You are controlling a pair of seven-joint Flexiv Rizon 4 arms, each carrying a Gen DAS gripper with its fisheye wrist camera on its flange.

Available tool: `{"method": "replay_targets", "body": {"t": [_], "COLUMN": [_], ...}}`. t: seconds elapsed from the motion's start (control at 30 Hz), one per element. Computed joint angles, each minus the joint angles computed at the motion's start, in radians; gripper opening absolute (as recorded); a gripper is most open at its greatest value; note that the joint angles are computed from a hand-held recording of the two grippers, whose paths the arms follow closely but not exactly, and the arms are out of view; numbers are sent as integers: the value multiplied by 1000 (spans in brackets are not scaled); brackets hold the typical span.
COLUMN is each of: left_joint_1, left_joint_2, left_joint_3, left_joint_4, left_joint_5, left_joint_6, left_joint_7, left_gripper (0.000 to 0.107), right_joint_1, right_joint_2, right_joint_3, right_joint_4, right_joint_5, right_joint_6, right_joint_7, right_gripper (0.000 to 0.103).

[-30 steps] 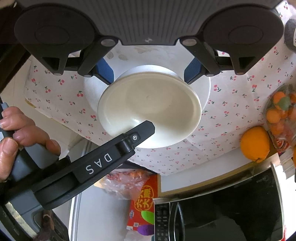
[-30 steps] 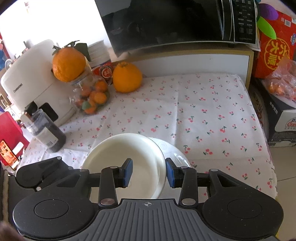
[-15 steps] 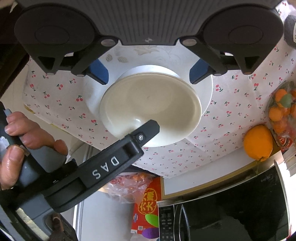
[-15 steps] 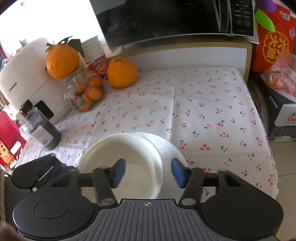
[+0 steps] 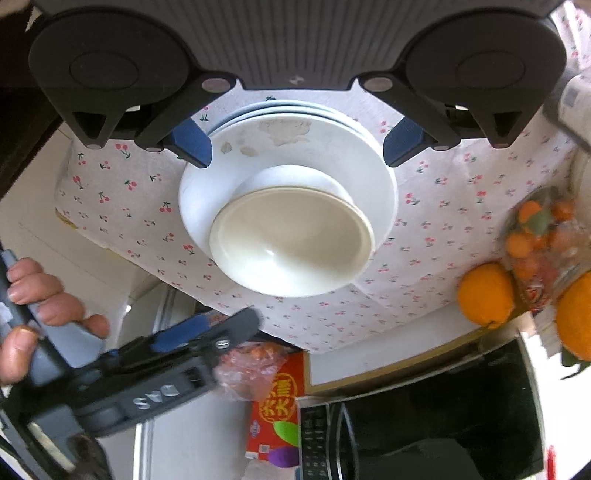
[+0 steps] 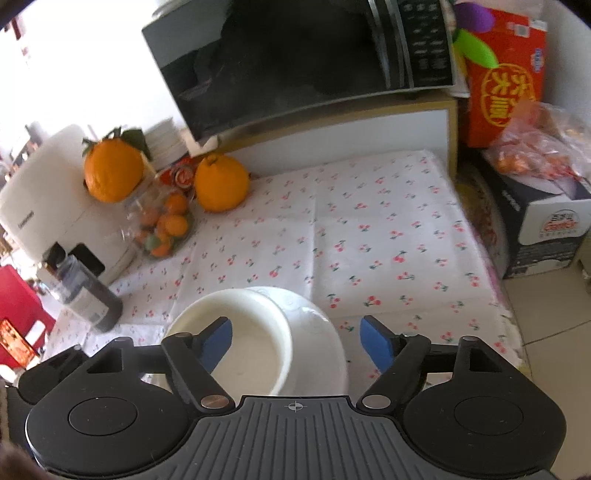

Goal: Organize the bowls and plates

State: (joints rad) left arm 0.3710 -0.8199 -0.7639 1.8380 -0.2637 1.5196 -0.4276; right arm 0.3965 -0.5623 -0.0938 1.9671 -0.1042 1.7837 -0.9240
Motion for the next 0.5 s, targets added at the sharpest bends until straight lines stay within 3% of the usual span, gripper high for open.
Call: {"method": "replay_targets", "body": {"t": [0.17, 0.5], "left_joint_1": [14, -98], "left_joint_2": [51, 182], "left_joint_3": [-14, 142], "left_joint_4": [53, 128], "left_joint_5": [-10, -26], "left_joint_6": [51, 89], "left_joint_7": [-93, -397], "left_gripper": [101, 102], "right_joint_1": [96, 263], "right_joint_2": [69, 175], "right_joint_3": [-95, -202], "right_joint_4": [88, 238], "right_joint_5": [32, 111], "right_joint_6": [13, 27], "right_joint_7": [-9, -20], "right_gripper": [83, 87]}}
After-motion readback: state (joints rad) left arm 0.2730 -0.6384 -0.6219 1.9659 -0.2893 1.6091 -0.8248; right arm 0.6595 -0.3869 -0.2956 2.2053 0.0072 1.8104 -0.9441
